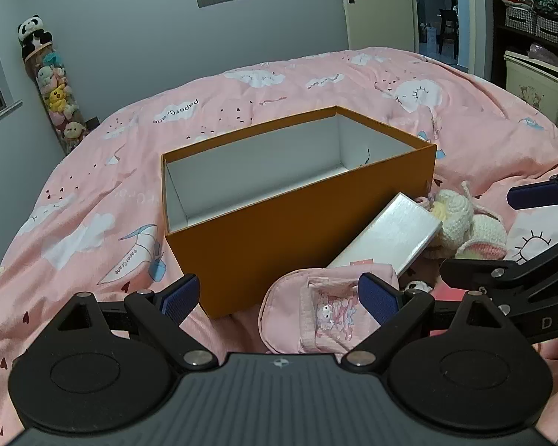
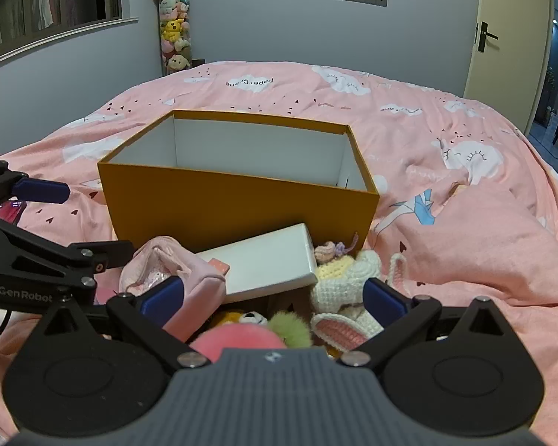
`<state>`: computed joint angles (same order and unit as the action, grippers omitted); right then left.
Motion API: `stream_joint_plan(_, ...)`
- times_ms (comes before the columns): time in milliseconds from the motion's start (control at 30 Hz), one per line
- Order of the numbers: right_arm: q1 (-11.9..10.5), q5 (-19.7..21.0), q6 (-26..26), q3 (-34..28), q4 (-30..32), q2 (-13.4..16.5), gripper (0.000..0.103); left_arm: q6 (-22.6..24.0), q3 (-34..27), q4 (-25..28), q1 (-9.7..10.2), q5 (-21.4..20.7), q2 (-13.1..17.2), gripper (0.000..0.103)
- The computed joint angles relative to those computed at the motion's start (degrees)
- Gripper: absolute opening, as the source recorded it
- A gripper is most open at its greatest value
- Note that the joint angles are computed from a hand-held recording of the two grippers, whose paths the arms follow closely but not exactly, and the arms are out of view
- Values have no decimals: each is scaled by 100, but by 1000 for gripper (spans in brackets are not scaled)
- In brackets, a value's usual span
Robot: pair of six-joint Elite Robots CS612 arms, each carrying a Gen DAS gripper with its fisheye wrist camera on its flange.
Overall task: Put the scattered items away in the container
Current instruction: 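Move left tool toward pink wallet while right tool moves toward pink pouch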
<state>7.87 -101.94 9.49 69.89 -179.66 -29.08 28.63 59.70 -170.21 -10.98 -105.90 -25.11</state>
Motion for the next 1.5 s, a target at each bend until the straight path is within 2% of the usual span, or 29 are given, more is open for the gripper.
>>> stream_joint_plan(833, -10, 46, 16, -7, 80, 7, 103, -3, -64, 239, -3, 44, 16, 103)
stream_joint_plan(1000, -22, 118, 46, -17, 117, 11, 103, 16, -150, 387, 32, -96, 40, 103)
stream_joint_plan(1100, -51, 215, -34, -22, 84, 15, 102, 72, -310, 654, 83, -261, 80, 103)
stream_joint_plan(1167, -74, 280, -218, -48, 82, 24, 97, 98, -433, 852, 110, -314, 109, 103)
stream_joint_plan(1267, -104, 326, -544, -130, 224, 37, 80, 132, -630, 1144, 149, -338, 161, 90)
stream_joint_plan(1300, -118, 365, -607, -157, 297, 40, 78, 145, -686, 1264, 160, -356, 172, 82)
stream_joint_plan(1333, -138, 438, -641, -182, 373, 41, 78, 160, -771, 1460, 174, -386, 190, 80)
stream_joint_plan(1433, -212, 904, -671, -261, 592, 55, 72, 125, -994, 1884, 208, -467, 265, 80)
stream_joint_plan(1500, -237, 1156, -681, -350, 690, 100, 72, 65, -1109, 2116, 212, -424, 314, 80)
